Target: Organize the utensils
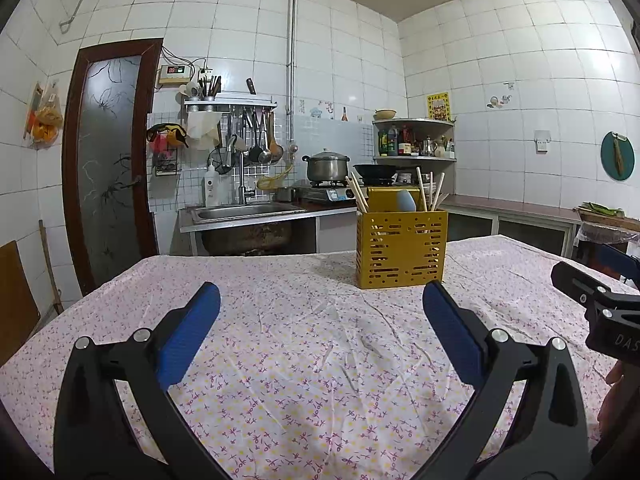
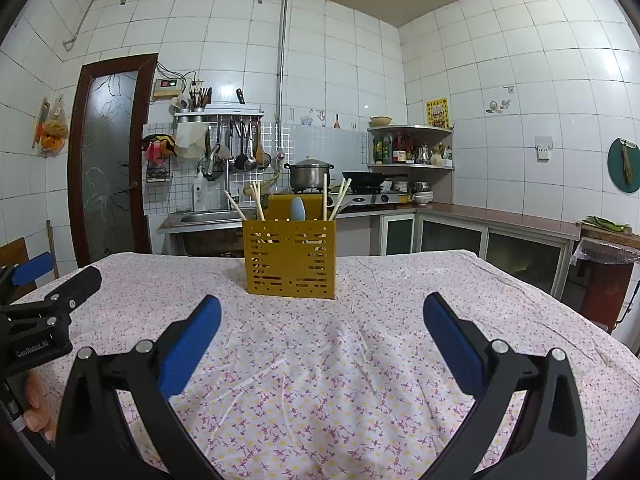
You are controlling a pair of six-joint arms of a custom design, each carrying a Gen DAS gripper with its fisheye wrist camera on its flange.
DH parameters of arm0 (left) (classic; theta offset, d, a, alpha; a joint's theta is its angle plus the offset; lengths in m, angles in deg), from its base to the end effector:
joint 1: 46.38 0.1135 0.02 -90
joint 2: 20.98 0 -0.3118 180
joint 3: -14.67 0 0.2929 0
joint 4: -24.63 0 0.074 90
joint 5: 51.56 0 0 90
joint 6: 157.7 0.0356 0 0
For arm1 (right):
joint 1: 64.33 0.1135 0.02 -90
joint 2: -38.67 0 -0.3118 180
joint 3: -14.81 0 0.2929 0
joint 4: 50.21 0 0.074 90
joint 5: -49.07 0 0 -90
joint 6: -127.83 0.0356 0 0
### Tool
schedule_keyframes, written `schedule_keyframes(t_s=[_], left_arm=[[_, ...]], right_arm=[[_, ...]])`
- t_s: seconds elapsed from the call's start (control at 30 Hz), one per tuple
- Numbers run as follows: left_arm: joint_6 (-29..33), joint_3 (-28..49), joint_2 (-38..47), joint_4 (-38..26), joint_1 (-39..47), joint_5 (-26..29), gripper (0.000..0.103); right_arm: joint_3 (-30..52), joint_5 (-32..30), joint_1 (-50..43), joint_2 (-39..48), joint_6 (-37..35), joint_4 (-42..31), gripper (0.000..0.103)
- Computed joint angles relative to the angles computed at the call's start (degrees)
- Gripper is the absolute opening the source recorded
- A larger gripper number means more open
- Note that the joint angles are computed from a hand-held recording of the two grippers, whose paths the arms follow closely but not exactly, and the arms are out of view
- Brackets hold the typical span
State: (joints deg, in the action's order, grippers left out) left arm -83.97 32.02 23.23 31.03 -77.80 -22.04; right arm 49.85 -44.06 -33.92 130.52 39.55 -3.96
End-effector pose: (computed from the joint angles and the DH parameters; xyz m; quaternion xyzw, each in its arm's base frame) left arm 0.1387 -0.0484 0.1666 -0.1912 0.7413 0.1792 0.6179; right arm 0.2561 0.1526 0.1599 -0.2074 0.7406 0.1970 0.6080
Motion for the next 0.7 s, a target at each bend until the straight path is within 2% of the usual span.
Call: schedule_keyframes(t_s=[0.7], left_arm=[[1.2, -0.5, -0.9, 0.9, 1.4, 1.4, 0.098]], right_arm=[[-0.1, 0.2, -0.1, -0.1, 0.0, 0.5, 0.099]])
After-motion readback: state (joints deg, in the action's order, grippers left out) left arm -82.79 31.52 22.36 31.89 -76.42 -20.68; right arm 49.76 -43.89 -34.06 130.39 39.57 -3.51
